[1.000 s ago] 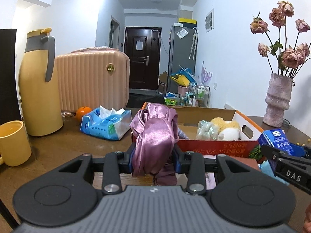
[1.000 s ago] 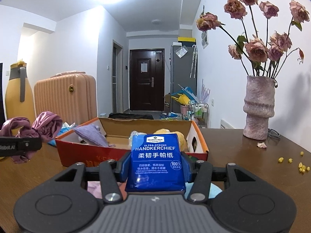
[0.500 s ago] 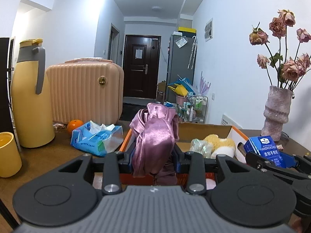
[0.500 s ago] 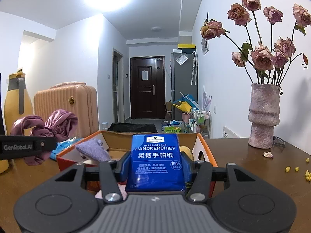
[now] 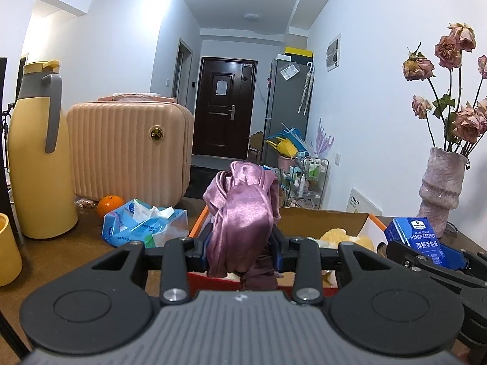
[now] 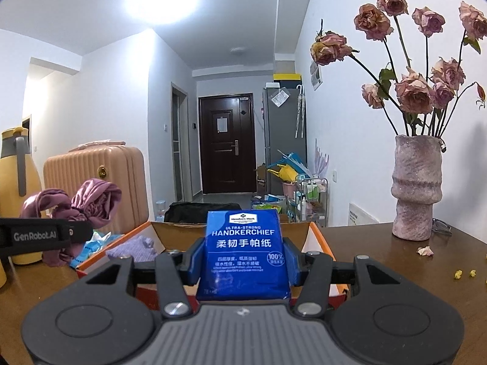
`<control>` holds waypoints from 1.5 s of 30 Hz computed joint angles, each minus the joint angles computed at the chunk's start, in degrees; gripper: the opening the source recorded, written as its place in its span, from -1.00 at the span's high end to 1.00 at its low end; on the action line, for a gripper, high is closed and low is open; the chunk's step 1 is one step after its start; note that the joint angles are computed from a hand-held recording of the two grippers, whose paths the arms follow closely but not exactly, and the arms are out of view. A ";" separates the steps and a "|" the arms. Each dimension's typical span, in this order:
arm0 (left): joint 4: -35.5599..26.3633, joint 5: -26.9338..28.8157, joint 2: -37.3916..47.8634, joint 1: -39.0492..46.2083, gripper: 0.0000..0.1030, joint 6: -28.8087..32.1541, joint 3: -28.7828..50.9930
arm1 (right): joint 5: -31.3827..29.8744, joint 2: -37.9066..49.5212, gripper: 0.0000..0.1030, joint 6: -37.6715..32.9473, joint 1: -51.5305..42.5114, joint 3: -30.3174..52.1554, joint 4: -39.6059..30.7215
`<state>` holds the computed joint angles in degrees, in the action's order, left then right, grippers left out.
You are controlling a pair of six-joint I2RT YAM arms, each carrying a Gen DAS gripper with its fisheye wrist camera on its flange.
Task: Organize soft objects
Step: 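Carry the scrunchie and tissue pack over the cardboard box with both grippers, then open the left gripper to drop the scrunchie while the right drops the tissue pack into the box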
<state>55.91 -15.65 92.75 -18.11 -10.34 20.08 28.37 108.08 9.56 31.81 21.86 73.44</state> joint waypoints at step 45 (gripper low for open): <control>-4.33 4.15 20.54 2.39 0.32 4.99 23.72 | -7.74 8.19 0.02 -1.96 -8.82 21.34 -16.84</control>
<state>51.59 -11.50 113.29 -15.71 -5.35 43.80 20.63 116.26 7.60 22.98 43.20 56.60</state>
